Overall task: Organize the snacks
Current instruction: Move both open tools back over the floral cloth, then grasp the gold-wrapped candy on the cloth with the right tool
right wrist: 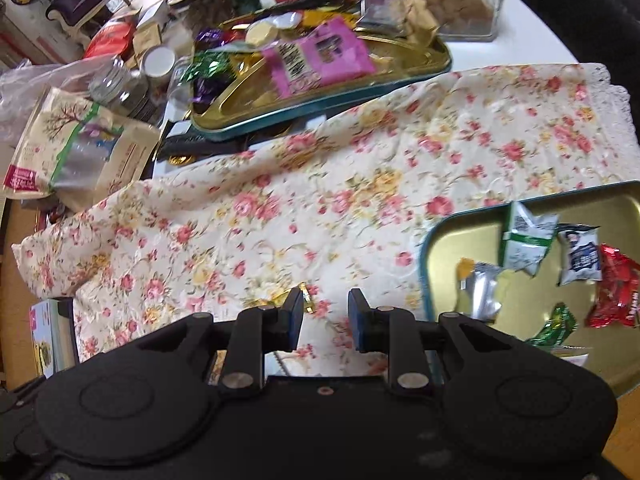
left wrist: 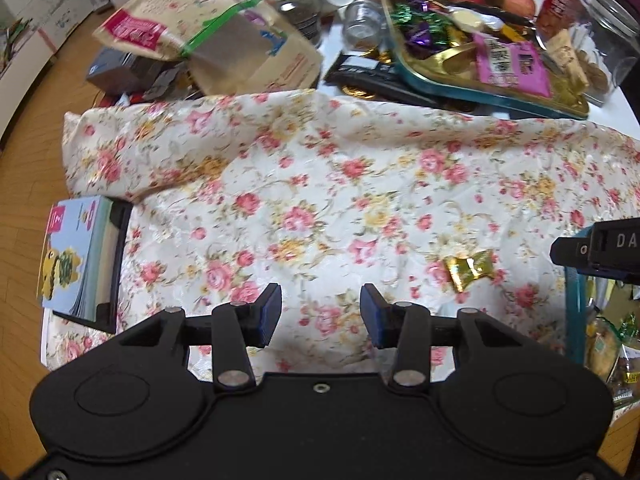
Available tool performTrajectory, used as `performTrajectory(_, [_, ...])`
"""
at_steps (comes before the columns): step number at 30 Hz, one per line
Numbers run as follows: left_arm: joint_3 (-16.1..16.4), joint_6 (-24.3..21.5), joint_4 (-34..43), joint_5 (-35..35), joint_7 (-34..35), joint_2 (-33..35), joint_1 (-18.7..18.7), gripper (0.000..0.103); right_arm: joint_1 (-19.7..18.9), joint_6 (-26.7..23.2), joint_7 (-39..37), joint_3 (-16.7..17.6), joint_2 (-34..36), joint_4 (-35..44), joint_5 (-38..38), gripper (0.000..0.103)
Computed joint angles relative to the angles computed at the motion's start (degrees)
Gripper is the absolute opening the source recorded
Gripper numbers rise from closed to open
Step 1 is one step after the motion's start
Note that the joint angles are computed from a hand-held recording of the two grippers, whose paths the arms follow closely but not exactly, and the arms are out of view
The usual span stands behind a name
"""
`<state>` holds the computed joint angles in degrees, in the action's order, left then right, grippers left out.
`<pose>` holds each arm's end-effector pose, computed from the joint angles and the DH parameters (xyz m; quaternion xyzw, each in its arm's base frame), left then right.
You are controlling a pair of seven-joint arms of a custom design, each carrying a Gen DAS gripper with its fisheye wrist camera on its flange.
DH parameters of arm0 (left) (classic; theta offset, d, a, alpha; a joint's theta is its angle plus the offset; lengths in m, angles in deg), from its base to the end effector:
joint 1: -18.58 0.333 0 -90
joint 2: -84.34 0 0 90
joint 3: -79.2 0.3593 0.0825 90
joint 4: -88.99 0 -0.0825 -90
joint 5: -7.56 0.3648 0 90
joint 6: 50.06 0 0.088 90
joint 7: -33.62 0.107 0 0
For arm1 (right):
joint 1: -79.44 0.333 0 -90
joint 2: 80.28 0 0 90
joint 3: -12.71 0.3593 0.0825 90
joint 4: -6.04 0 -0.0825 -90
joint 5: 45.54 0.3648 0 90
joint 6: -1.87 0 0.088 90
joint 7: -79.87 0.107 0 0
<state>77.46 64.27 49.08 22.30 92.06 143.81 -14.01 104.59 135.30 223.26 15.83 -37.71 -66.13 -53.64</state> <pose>0.7081 -0.4479 0.3875 -0.6591 0.7326 -0.1028 0.1353 0.7008 0.3589 0.3915 -0.5535 0.8158 -0.0533 0.1593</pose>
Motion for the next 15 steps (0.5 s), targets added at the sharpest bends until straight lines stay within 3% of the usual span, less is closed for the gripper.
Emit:
performTrajectory(11, [-1.35, 4.63, -8.38, -2.19, -1.14, -5.05, 2.31, 0.052, 0.68, -5.80, -2.38, 1.79, 10.45, 14.74, 4.69, 0.026])
performTrajectory(15, [-1.58, 6.65, -11.33, -2.80, -1.52, -6.84, 3.00, 0.052, 1.74, -9.25, -1.43, 0.79, 15.48, 22.30, 5.33, 0.026])
